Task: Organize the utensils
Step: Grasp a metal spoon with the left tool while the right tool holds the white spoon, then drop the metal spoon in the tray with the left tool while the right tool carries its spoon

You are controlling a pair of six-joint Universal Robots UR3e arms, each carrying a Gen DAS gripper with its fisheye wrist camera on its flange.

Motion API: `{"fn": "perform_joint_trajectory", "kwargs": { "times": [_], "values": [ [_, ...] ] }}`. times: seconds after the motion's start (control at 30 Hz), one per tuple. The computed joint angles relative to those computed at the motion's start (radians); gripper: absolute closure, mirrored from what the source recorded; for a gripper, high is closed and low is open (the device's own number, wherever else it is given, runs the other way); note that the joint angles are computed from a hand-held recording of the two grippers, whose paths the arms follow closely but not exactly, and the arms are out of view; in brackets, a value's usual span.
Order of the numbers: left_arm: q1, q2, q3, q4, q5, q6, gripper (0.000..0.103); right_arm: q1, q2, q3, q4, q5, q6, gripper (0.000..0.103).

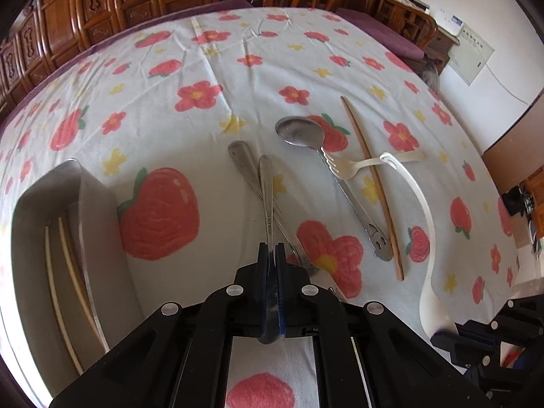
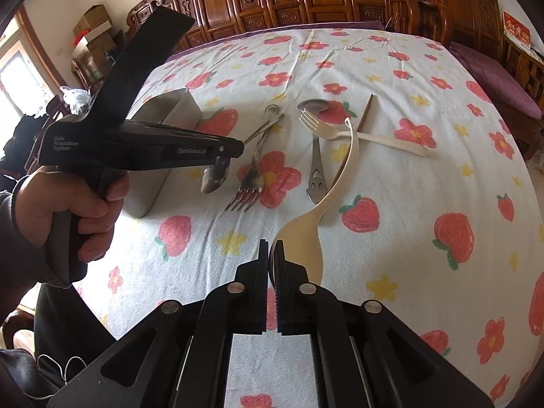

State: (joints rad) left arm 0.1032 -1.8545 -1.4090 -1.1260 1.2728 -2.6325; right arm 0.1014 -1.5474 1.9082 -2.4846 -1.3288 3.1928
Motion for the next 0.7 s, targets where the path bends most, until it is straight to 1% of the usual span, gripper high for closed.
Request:
{"fn": "perform_joint_trajectory", "kwargs": {
  "times": [0.23,0.47,0.7],
  "values": [
    [0.039,0.077,-0.065,0.017,-0.033,0.036,0.1,0.036,0.022,-0.046,0.014,-0.022,0.017,0.099],
    [0.097,0.155,-0.07,-0.021,-0.092,0.076,0.1,0.08,0.041,-0.124,0.047,-0.05,0.031,0.099],
    [0.192,0.236,-0.074,-0.083,-0.149,0.138,0.1,0.131,0.085,-0.228,0.079,-0.072,0.046,0.099]
  ]
}}
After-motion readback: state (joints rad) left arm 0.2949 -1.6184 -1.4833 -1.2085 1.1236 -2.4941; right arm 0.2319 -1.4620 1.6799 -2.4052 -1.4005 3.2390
